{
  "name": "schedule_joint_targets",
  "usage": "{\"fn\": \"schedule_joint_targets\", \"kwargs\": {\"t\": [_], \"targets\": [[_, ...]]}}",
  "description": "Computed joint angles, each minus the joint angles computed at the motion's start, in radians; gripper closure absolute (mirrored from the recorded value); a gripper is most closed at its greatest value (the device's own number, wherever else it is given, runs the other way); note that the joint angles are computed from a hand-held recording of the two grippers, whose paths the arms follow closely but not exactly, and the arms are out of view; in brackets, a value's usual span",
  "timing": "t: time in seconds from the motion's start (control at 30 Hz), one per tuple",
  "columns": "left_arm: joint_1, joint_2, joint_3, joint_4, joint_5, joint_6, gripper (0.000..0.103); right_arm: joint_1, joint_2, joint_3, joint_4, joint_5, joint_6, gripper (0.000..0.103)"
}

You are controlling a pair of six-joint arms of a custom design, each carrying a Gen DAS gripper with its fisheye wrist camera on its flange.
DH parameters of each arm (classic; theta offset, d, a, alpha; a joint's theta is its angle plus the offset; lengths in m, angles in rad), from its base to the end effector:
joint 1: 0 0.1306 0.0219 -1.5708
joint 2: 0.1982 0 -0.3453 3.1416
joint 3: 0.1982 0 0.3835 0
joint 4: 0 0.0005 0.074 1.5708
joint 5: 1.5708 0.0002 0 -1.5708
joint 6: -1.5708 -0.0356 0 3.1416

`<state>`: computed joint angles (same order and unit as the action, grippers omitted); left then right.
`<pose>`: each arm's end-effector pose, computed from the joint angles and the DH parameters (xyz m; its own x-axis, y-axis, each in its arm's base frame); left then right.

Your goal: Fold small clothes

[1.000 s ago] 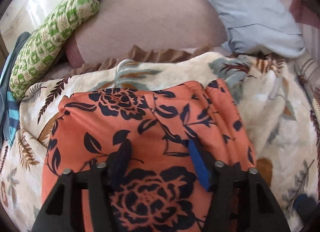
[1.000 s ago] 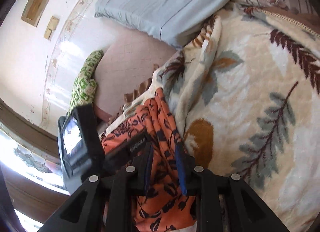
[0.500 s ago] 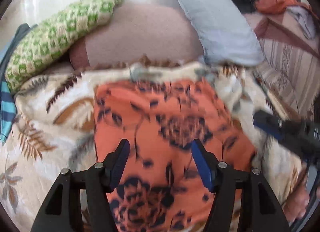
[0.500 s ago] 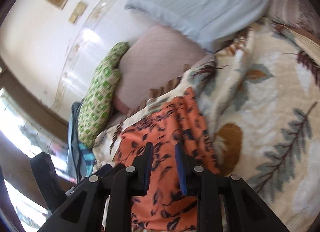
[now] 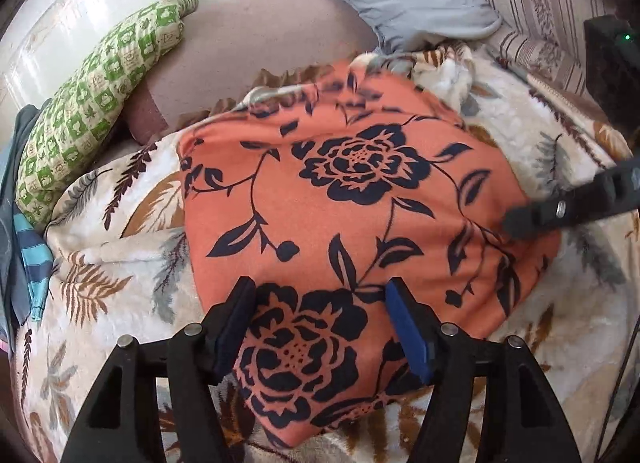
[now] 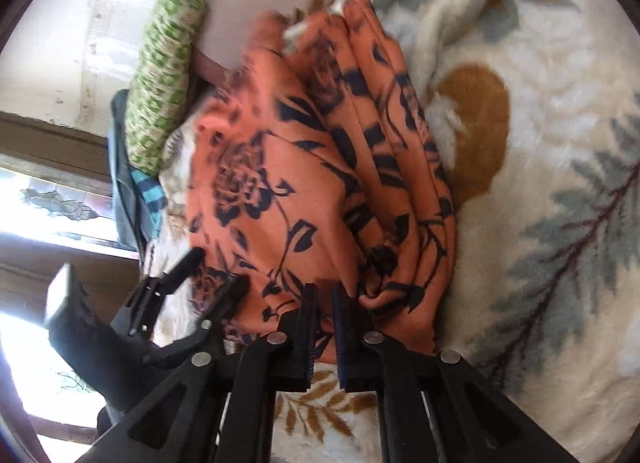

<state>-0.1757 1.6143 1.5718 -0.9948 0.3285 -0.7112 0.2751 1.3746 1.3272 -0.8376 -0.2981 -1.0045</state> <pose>0.5319 -0.1066 0.3567 -0.4288 0.7036 -0.5666 0.8011 0.5860 0.1215 0.4534 0.1383 0.3740 -0.7698 0.6209 -0.1479 0.3932 0.6439 0.6564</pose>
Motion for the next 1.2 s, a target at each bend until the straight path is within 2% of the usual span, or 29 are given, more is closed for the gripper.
{"fn": "schedule_joint_targets", "kwargs": {"t": [0.07,0.1,0.13,0.17,0.2,0.27,0.37,0.5,0.53,0.6,0.7,0.8,0.9,0.93,0.97,1.0,1.03,1.07,1.13,1.2], "targets": [[0.032,-0.013,0.013,-0.027,0.087,0.004,0.035,-0.008,-0.074,-0.046,0.082,0.082,0.003,0.089],[0.047,-0.020,0.017,-0.021,0.110,0.011,0.035,-0.014,-0.107,-0.070,0.118,0.122,-0.014,0.077],[0.057,-0.021,0.023,-0.006,0.117,0.025,0.035,-0.021,-0.132,-0.095,0.153,0.144,-0.038,0.040],[0.068,-0.015,0.039,-0.002,0.121,0.038,0.034,-0.027,-0.147,-0.114,0.179,0.162,-0.069,0.020],[0.076,0.002,0.065,-0.009,0.122,0.054,0.032,-0.029,-0.160,-0.133,0.206,0.194,-0.098,0.013],[0.090,0.057,0.142,-0.051,0.106,0.107,0.032,-0.035,-0.154,-0.144,0.258,0.214,-0.120,0.015],[0.107,0.167,0.290,-0.154,0.107,0.205,0.032,-0.055,-0.094,-0.116,0.294,0.163,-0.107,0.025],[0.102,0.232,0.344,-0.196,0.054,0.239,0.032,-0.085,0.002,-0.052,0.246,0.071,-0.051,0.047],[0.101,0.244,0.351,-0.206,0.048,0.237,0.032,-0.083,0.042,-0.022,0.209,0.053,-0.040,0.050],[0.092,0.260,0.355,-0.220,0.048,0.239,0.032,-0.076,0.114,0.041,0.099,0.052,-0.002,0.066],[0.081,0.266,0.363,-0.224,0.062,0.260,0.032,-0.061,0.111,0.069,0.074,0.084,0.040,0.082],[0.079,0.247,0.349,-0.210,0.074,0.256,0.032,-0.034,0.048,0.064,0.092,0.163,0.079,0.084],[0.073,0.218,0.313,-0.169,0.084,0.232,0.032,-0.012,-0.023,0.040,0.098,0.204,0.117,0.084],[0.067,0.209,0.294,-0.156,0.074,0.215,0.031,-0.008,-0.030,0.036,0.073,0.218,0.124,0.084],[0.057,0.199,0.268,-0.134,0.049,0.200,0.024,-0.008,-0.023,0.036,0.024,0.236,0.116,0.084],[0.046,0.196,0.249,-0.113,0.019,0.189,0.019,-0.019,0.004,0.040,-0.017,0.230,0.086,0.084],[0.032,0.191,0.224,-0.088,-0.020,0.182,0.018,-0.032,0.030,0.037,-0.037,0.201,0.056,0.083],[0.024,0.190,0.212,-0.074,-0.037,0.183,0.018,-0.056,0.061,0.024,-0.042,0.139,0.027,0.080],[0.018,0.191,0.219,-0.079,-0.048,0.185,0.018,-0.084,0.053,-0.021,0.037,0.084,-0.045,0.071],[0.016,0.188,0.239,-0.102,-0.068,0.155,0.018,-0.092,0.030,-0.016,0.033,0.097,-0.079,0.068]]}}
